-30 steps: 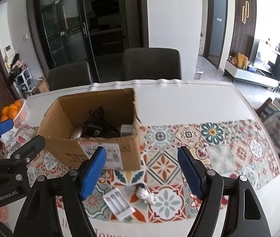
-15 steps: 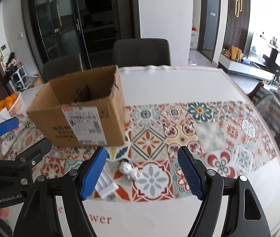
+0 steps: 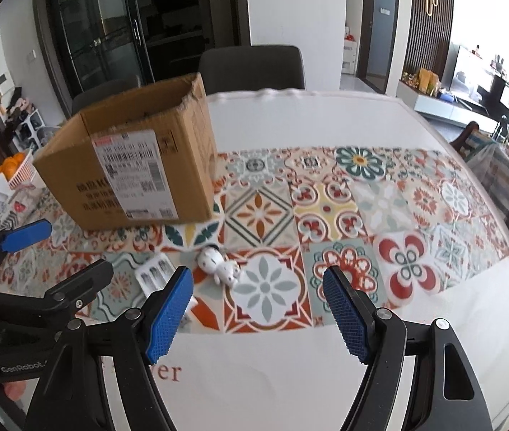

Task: Organize rigid objects
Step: 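Withdraw both tools from the box toward the white charger and figurine, then lower the left tool onto the white battery charger and close on it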

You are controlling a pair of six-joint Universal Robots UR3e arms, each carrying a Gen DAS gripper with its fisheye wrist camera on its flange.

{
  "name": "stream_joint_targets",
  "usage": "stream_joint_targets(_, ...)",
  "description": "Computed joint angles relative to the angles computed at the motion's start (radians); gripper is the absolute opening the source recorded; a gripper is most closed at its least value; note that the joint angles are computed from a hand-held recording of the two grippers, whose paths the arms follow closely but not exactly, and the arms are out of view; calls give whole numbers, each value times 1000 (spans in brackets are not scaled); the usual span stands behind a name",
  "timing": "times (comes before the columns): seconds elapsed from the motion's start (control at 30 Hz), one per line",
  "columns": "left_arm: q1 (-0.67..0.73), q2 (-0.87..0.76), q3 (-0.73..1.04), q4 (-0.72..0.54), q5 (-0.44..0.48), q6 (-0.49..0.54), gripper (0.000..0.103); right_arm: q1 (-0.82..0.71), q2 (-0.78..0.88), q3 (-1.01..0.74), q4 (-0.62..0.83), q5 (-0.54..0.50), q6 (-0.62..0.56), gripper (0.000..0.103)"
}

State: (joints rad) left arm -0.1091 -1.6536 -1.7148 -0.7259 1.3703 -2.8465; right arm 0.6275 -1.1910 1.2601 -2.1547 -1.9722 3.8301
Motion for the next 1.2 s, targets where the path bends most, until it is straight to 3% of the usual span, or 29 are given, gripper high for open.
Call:
stream_joint_targets(0.6,-29,-110,-118,214,6,34,103,-18,12,185,-110,39,39,75)
stream_joint_targets(1.2,-51,-291,-27,236,-4,18,103,-61,70,222,-150,70,42,75)
